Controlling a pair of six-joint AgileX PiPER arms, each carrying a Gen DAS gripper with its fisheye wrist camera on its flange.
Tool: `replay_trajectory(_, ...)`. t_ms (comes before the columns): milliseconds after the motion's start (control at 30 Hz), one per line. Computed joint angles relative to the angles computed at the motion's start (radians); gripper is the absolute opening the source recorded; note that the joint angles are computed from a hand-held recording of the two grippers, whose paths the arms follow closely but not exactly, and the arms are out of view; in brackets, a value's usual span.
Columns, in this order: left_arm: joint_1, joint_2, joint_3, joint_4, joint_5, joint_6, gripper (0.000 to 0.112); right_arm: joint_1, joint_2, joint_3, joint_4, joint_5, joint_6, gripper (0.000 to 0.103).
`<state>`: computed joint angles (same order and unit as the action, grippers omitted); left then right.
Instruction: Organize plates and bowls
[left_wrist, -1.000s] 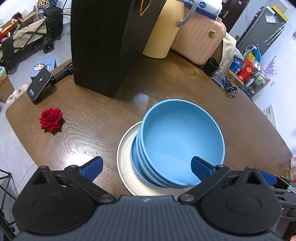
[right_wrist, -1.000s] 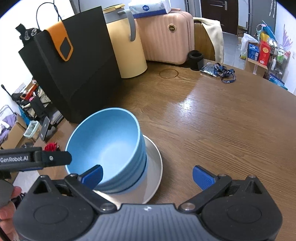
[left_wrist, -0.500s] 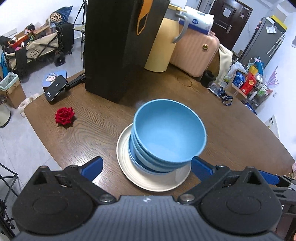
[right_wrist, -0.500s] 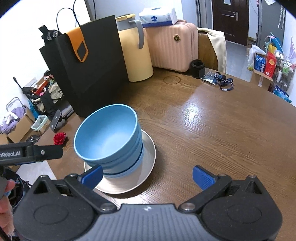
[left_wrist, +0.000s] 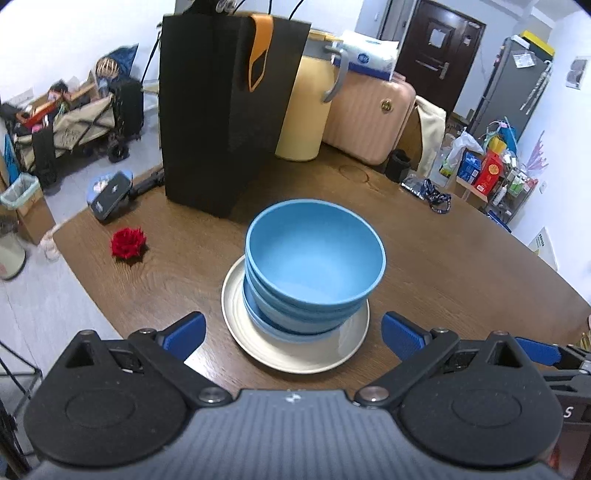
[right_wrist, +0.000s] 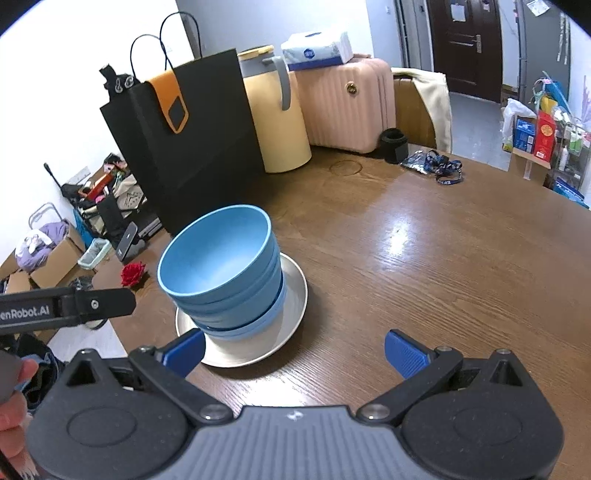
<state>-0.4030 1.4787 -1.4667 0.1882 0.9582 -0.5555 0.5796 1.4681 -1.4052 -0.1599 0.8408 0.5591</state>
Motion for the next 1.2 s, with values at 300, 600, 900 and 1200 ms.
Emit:
replay_trajectory(300,0.072,-0.030,0.058,-0.066,-0.119,0.247,0.103,0.143,0.003,0.015,-0.251,0.016,0.290,0.103)
replay_trajectory(600,0.159,-0.057,0.167,-0.176,-0.212,0.533,0.103,0.296,0.034,0.034,-0.472,0.108,0.552,0.103)
replay_trajectory(900,0.235,-0.063,0.219,-0.366,-0.222,0.780,0.103,0.397,0.058,0.038,-0.559,0.198,0.717,0.103)
replay_trajectory(1200,0.267,-0.049,0.209,-0.468,-0.220,0.910,0.103,0.446,0.072,0.024,-0.605,0.266,0.814,0.103)
